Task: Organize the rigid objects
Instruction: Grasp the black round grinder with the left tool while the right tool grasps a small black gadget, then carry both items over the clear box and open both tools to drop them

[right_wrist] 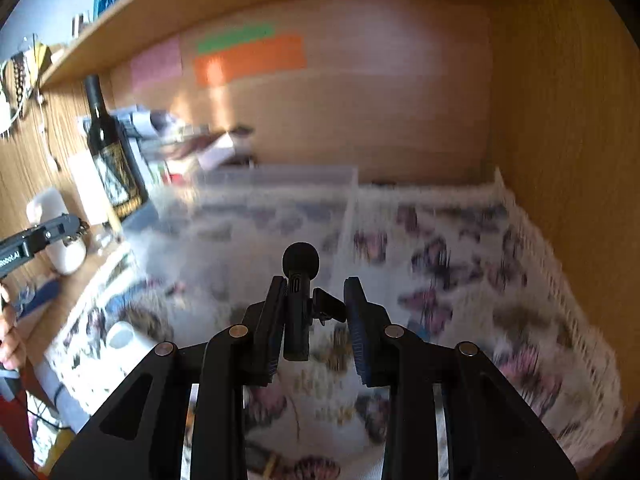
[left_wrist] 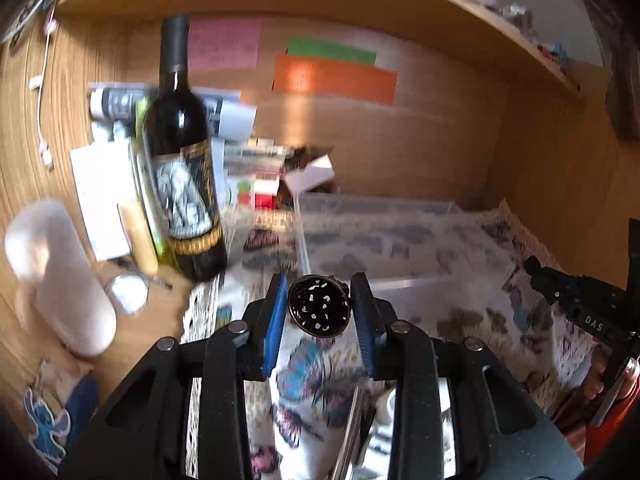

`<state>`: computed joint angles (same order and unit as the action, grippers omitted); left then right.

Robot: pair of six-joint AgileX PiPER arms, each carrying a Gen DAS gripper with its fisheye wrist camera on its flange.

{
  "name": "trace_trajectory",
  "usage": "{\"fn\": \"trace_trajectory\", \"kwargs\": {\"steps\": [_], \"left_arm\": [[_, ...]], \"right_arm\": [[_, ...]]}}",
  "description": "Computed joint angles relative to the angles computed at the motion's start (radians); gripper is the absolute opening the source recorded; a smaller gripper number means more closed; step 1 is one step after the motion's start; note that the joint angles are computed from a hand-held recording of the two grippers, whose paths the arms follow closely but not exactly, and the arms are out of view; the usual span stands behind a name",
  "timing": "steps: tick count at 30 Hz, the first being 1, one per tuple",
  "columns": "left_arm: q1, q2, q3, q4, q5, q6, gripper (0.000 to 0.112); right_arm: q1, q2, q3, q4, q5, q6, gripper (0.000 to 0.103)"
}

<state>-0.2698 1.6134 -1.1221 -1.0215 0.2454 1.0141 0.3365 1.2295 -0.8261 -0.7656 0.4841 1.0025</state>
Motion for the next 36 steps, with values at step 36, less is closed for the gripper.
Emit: {"fn": "trace_trajectory", "kwargs": {"steps": [36], "left_arm": [[-0.117, 0.563, -0.854, 0.75, 0.462, -0.774, 0.032]], "right_arm": [[-0.156, 0.502, -0.488, 0.665, -0.016, -0.792, 0.027]]}}
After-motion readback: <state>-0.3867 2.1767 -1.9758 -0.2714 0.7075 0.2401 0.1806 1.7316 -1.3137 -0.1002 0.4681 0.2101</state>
